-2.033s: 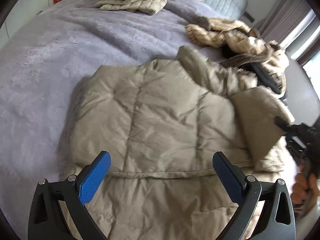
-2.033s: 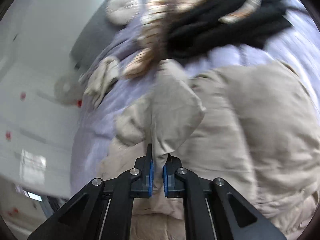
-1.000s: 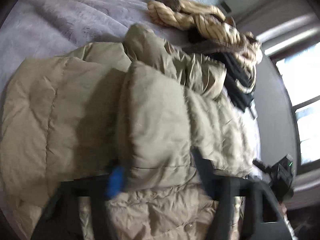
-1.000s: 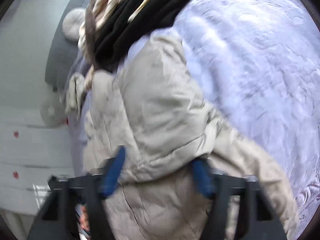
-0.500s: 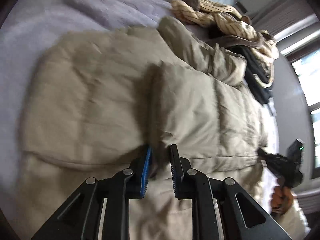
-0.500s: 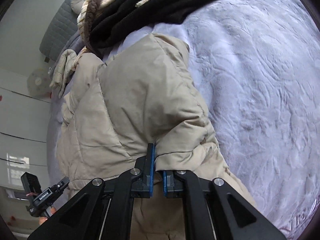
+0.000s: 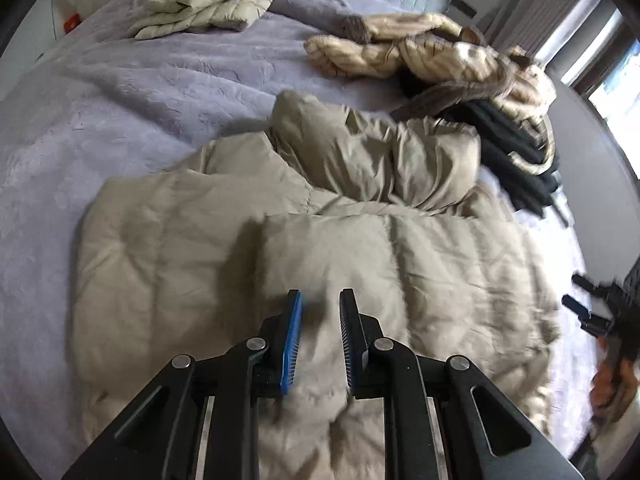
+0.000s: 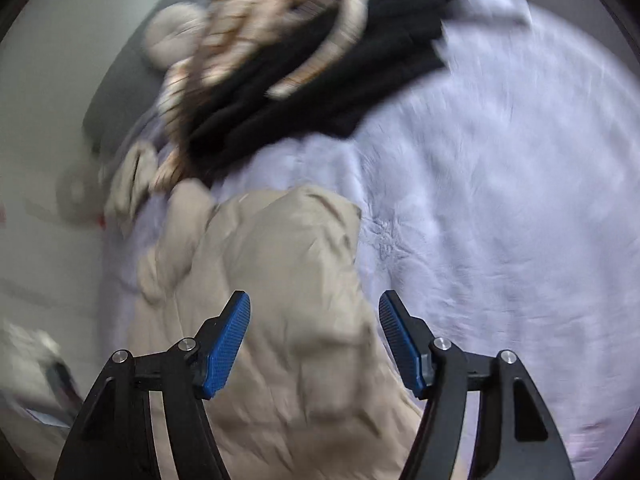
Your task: Fold large clothes
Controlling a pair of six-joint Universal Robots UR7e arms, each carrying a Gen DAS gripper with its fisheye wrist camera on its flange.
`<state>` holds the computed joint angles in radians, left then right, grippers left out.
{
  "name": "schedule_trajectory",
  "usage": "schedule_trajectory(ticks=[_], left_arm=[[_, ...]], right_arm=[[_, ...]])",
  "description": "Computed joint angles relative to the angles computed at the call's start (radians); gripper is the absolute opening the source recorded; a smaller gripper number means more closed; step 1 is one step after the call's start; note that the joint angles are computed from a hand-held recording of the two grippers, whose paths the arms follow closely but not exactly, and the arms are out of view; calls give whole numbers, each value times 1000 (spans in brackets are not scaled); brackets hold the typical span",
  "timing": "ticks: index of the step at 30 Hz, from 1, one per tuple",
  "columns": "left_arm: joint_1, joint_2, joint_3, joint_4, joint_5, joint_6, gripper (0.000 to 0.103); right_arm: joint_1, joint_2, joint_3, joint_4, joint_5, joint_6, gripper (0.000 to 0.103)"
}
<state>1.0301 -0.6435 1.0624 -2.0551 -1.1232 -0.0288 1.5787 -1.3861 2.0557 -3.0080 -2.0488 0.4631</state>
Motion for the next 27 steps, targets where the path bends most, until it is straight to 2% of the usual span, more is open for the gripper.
schedule_trajectory(ticks=[1,3,4,5,6,8,11,13,15,16,18,21,23,25,27], left_arm=[[-4,12,2,-4,29,0,20],[-1,25,3,6,64,-6,20],[4,27,6,3,72,-3,20],[8,26,11,-3,78,2,20],[10,25,14,-6,84,5,20],[19,26,15,-6,81,10,20],[28,33,17,-17,65,11,20],[27,35,31,-38,65,18,20],[23,35,45,-57,76,24,20],[21,33,53,-63,84,27,20],[18,30,62,-72,95,34,20],[20,36,53,-67,92,30,20],[22,38,49,-63,89,27,20],[22,38,51,-68,93,28,20],[21,38,59,-77,99,30,20]], right_arm=[[-42,8,-1,-17,60,27,71],[-84,27,-16,-22,121,55,64],[-104,35,-23,-26,171,60,40],[-109,45,-33,-31,215,51,22],[-100,54,-43,-34,218,14,20],[-53,82,-90,19,123,-114,16],[-27,126,-145,101,-34,-207,16],[-38,140,-150,111,-78,-217,17],[-50,148,-150,103,-112,-202,22],[-52,143,-141,92,-119,-182,26],[-37,128,-126,87,-148,-136,27],[39,114,-105,83,-291,-126,26],[104,114,-83,41,-385,-170,24],[156,118,-62,-7,-443,-232,24],[191,124,-41,-22,-456,-268,24]])
